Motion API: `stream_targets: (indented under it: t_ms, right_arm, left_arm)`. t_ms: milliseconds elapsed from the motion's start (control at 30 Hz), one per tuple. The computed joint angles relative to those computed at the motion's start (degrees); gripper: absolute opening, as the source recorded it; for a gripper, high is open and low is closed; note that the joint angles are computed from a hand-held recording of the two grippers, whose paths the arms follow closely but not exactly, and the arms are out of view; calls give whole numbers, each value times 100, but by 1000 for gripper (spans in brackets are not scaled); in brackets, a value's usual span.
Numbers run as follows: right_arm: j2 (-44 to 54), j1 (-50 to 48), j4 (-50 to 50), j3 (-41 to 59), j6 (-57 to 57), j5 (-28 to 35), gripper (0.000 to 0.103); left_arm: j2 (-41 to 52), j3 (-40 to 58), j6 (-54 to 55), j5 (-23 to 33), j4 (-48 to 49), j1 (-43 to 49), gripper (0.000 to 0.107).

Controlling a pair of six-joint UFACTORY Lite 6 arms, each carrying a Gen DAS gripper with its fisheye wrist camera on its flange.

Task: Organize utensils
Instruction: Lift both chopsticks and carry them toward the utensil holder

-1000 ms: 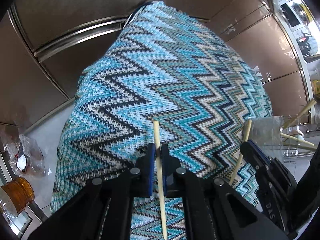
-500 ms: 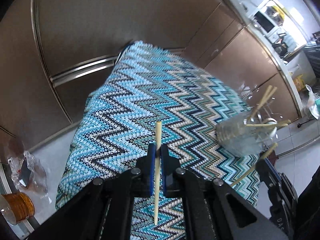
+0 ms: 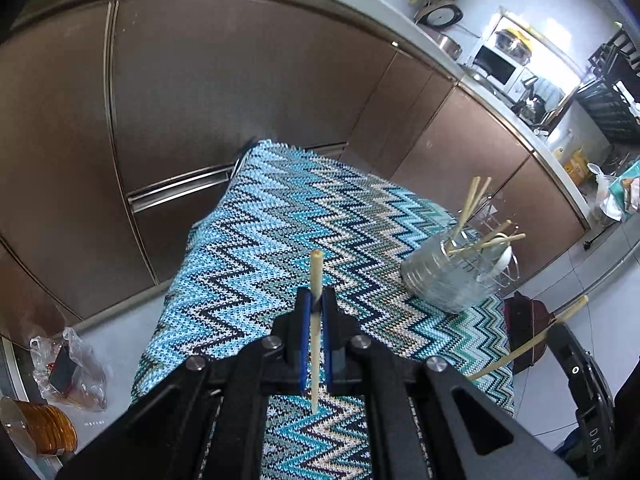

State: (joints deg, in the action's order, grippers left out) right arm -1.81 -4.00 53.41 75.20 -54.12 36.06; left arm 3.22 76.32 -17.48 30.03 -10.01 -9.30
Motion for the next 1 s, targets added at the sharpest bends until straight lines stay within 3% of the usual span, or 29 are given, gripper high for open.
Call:
stream_targets:
  t_ms: [433, 1000]
  right_arm:
    - [-1338, -353, 66, -695, -15, 290, 5]
    - [-1952, -1033, 428, -692, -283, 911, 5]
  left_arm:
    - [-1404, -926, -806, -90, 787, -216, 5]
    - [-2264, -914, -1362, 127, 1385, -673, 5]
